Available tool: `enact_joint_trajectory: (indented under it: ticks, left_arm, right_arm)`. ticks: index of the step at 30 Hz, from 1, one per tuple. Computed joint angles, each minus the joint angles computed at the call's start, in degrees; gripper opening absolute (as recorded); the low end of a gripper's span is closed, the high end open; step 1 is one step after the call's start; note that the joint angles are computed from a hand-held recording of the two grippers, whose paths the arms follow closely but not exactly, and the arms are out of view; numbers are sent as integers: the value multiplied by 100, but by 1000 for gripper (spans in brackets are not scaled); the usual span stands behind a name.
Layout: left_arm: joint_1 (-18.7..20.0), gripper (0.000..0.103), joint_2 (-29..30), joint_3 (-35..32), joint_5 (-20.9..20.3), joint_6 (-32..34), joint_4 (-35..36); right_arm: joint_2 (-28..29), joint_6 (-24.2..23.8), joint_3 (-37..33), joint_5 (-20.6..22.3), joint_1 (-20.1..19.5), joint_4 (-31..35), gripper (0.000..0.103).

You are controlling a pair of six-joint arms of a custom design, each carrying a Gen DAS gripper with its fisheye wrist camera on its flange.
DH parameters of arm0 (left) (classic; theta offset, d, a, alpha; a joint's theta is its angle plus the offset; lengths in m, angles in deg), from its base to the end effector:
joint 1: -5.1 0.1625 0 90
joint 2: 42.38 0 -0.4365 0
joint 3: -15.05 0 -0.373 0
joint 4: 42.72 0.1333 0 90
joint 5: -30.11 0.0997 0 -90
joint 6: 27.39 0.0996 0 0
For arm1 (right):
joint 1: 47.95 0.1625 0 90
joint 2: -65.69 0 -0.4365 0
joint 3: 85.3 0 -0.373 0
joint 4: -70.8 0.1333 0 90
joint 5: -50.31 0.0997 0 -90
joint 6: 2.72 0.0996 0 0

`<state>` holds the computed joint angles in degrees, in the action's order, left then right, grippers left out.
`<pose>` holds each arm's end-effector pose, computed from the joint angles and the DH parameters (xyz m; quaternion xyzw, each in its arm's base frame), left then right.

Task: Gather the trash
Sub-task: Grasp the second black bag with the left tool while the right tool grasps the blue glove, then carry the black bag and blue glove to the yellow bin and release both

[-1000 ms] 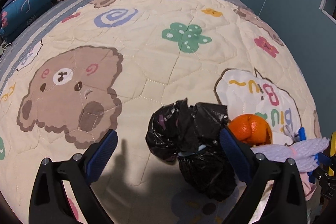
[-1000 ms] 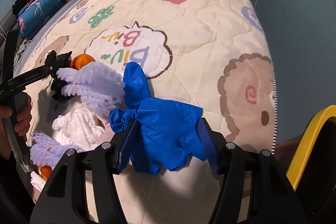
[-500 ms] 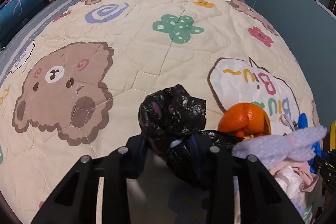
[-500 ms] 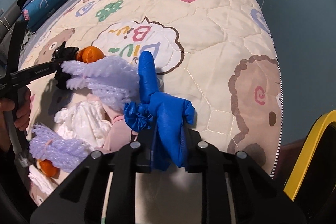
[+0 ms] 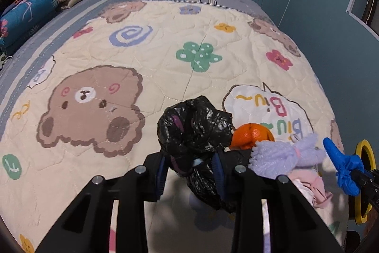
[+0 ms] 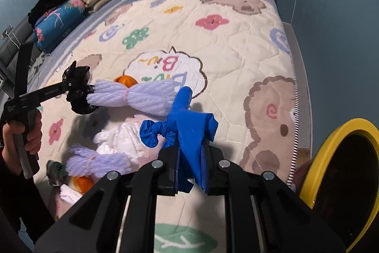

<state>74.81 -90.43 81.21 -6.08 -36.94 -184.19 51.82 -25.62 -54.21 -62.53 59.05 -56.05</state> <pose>-0.0638 -0.7887 0.3769 -0.0494 0.8626 -0.3589 0.3530 0.3550 -0.8376 0.1038 0.2978 -0.9194 0.1568 0.2034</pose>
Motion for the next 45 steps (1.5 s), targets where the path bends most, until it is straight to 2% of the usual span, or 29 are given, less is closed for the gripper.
enact_joint_trajectory:
  ticks: [10,18,23,29,34,45]
  left_arm:
    - [-296,31,-419,657,73,-118,-265]
    - [-619,31,-647,1027,232,-153,-324]
    - [-835,31,-781,1231,185,-48,-536]
    - [-1095,31,-822,1256,-21,-46,-654]
    - [-1332,31,-729,1185,-183,204,-906]
    - [-1712,31,-235,736,-655,664,-1016]
  right_arm:
    - [-940,63,1437,160,33,-802,13]
    - [-1608,44,2349,247,81,-1372,13]
    - [-2029,16,2830,303,99,-1730,13]
    - [-2427,-1,3238,314,88,-2079,13]
    - [-2663,42,3406,358,42,-2260,13]
    - [-3069,69,3640,369,-114,-2649,13]
